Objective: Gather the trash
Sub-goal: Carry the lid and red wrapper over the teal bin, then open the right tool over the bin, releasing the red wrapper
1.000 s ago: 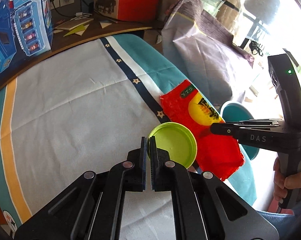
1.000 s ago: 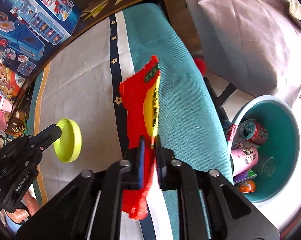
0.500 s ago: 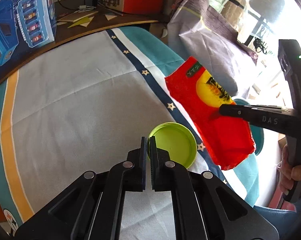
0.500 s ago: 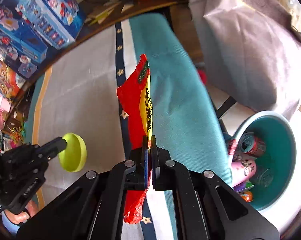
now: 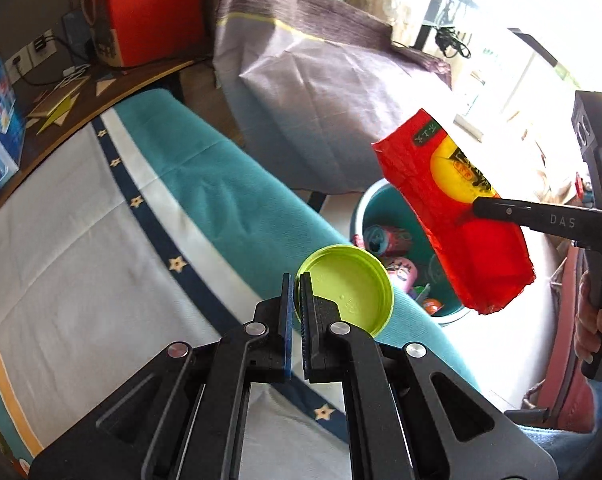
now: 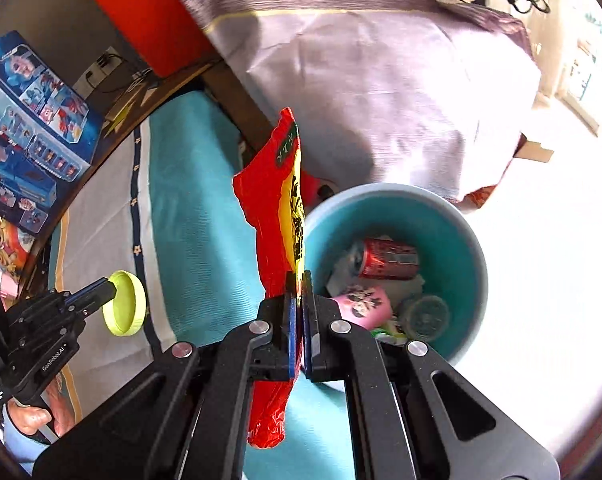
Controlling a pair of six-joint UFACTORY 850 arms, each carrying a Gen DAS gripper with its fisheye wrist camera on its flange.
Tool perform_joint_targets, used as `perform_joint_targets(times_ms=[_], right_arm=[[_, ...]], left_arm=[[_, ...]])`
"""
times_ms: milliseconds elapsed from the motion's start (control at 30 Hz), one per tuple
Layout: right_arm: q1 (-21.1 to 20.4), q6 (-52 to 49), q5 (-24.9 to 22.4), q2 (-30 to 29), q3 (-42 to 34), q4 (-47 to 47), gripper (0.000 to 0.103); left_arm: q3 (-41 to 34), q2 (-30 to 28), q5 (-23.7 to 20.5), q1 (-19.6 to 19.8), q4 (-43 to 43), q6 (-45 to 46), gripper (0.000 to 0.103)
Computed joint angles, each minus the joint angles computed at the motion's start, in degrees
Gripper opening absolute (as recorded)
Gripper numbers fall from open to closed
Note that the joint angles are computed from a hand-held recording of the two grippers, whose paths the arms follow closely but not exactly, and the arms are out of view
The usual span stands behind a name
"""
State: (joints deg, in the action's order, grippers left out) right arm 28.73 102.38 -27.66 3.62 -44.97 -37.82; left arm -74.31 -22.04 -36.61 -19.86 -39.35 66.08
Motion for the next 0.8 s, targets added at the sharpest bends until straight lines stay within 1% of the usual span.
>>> perform_joint_targets(times_ms=[167,333,433,533,633,667,700,733,767,800], right_arm=[[-1.27,1.81,1.3,5.46,6.5,0.63,0.003],[-2.39,2.65,2.99,8.36,10.16,0.67,0.003],[-3.48,2.21,5.12,8.58,11.24,0.94,0.003],[-4.34,1.79,7.93,7.53,11.72,1.1,0.003],[-5.42,0.65,10.47,5.93,11.87,1.67,0.007],[-5.98,-0.88,11.25,5.3,11.89,2.93,0.012],[-6.46,-1.59,12.09,4.81,12.01,3.57,0.026],[-7.01,-2.25,12.74,4.37,12.19,4.37,0.037],[-7.41,-1.69,13.2,4.17,12.42,4.08,0.057],[-7.76,-0.98,13.37,4.2,12.72,3.76,0.062]], left_arm=[[1.29,0.73,-0.26,-4.23,-0.21,0.63,0.004],[2.29,0.69,-0.02,-7.36,0.71,-0.37,0.004],[2.38,0.45,0.12,-8.26,1.39,-1.08,0.004],[2.27,0.14,0.54,-9.02,2.74,-2.41,0.004],[2.1,-0.31,1.06,-9.54,3.66,-3.22,0.004],[2.01,-0.51,1.16,-9.72,4.07,-3.55,0.004],[1.96,-0.67,1.28,-9.88,4.3,-3.73,0.004],[1.78,-0.93,1.25,-9.99,4.51,-3.89,0.004],[1.65,-1.21,1.23,-10.17,4.69,-4.14,0.004],[1.58,-1.4,1.17,-10.26,4.86,-4.39,0.004]])
